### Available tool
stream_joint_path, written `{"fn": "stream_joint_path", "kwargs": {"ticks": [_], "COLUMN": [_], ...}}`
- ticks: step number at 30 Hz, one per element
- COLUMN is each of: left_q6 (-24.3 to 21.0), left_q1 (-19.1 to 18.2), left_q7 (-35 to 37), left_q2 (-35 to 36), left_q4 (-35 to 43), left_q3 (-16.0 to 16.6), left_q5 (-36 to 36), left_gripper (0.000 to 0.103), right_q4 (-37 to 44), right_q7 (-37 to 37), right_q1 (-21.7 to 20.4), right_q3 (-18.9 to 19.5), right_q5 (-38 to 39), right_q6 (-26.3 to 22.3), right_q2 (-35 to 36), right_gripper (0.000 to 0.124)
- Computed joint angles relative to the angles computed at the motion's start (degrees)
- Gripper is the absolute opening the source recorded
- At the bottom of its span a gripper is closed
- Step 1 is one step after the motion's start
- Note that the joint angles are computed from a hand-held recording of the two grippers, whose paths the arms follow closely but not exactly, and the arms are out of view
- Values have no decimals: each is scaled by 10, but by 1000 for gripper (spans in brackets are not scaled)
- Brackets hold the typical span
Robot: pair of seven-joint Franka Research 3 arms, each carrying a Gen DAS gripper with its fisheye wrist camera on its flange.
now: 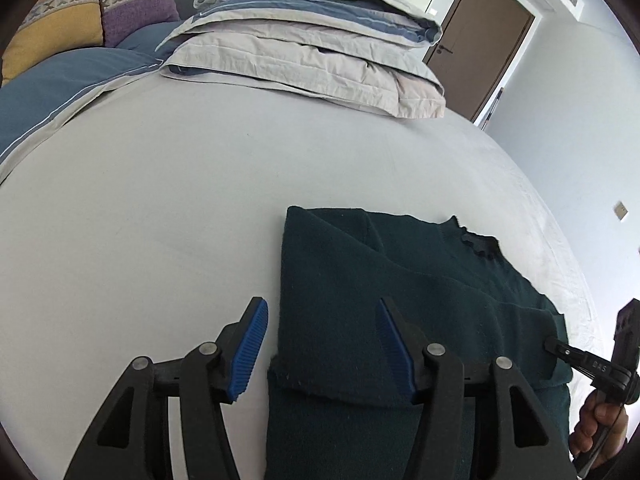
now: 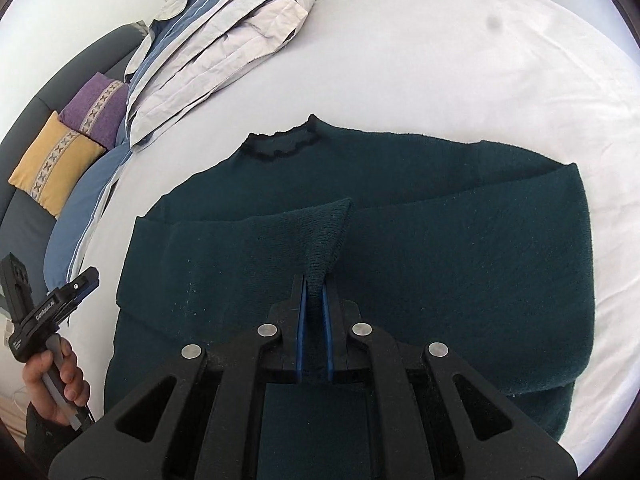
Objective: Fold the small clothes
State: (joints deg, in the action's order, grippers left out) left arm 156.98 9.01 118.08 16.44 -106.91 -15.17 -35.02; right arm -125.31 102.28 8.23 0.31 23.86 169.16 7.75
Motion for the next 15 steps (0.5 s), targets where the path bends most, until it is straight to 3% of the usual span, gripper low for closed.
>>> {"fn": "stream_joint_path", "kwargs": {"ticks": [4,9,10,11,12,15], "left_q6": [-33,-66,-66,-57,-50,6], "left_q1": [-44,-52,-45,-37,-28,-16], "left_q7": [-114,-193,-198,-197,-193,-187], "left_q2": [79,150,157,160,160,142], "left_q4": [93,183,187,183,176,128], "left_q3": [41,46,38,29,20,6], "left_q5": [129,212,215,217,217,225], "left_gripper": [59,57,51,32,22,15], "right_q4": [8,17,21,24,25,24], "right_q7": [-17,2,7,24,40,63], "right_q1": [-6,6,7,13,17,14], "right_q3": [6,-10,-12,-20,-26,-26], "right_q5": [18,-21,-30,-47,-61,-63], "right_q6": [4,-3,-7,-13,-17,-8], "right_q2": [14,22,26,29,32,41], "right_gripper": [6,6,6,6,6,6]}}
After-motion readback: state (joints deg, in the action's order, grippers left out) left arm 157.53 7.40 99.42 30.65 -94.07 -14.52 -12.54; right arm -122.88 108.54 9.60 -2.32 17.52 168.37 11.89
